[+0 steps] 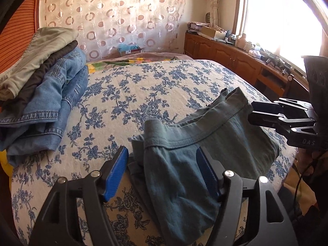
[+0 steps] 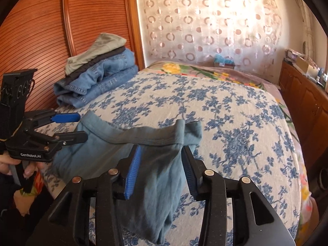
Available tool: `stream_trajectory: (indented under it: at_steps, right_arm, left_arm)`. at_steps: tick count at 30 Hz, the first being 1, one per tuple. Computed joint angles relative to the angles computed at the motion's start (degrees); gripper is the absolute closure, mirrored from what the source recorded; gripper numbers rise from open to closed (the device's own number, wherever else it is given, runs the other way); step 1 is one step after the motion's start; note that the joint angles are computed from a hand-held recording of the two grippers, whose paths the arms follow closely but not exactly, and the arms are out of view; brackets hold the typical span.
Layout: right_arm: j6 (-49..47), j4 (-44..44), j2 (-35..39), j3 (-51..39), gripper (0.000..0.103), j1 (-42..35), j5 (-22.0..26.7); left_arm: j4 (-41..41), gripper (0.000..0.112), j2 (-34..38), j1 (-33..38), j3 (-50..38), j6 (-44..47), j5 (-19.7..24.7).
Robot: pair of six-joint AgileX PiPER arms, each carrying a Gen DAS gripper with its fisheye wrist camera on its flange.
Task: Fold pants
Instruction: 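Slide both open grippers under the folded shorts bundle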
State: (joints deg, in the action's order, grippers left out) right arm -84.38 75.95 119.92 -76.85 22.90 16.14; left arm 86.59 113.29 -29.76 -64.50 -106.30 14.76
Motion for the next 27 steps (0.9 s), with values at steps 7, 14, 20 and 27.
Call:
stream_trajectory:
  at_steps: [7, 14, 20, 27]
  right_arm:
    - [12.8, -13.4, 3.2, -4.1, 0.062, 0.5, 1.8]
    - [28.6, -28.4, 5.3, -7.1, 0.056, 0.9, -0.5]
    - [35.9, -35.3, 6.9, -10.7, 0.045, 0.2, 1.5]
    - [42.1, -40.9, 10.8, -16.6, 0.040, -0.2, 6.0]
  left_arm:
    - [-2.3, 0.044, 0.7, -0.4, 0.4, 2.1, 0.0]
    - [-10.0, 0.044, 1.8, 2.0, 0.1, 7.5, -1.5]
    - [-9.7, 0.044, 2.2, 3.5, 0.5, 6.9, -3.6]
    - [-9.8, 0.043, 2.8, 3.0, -0.1, 8.1, -2.7]
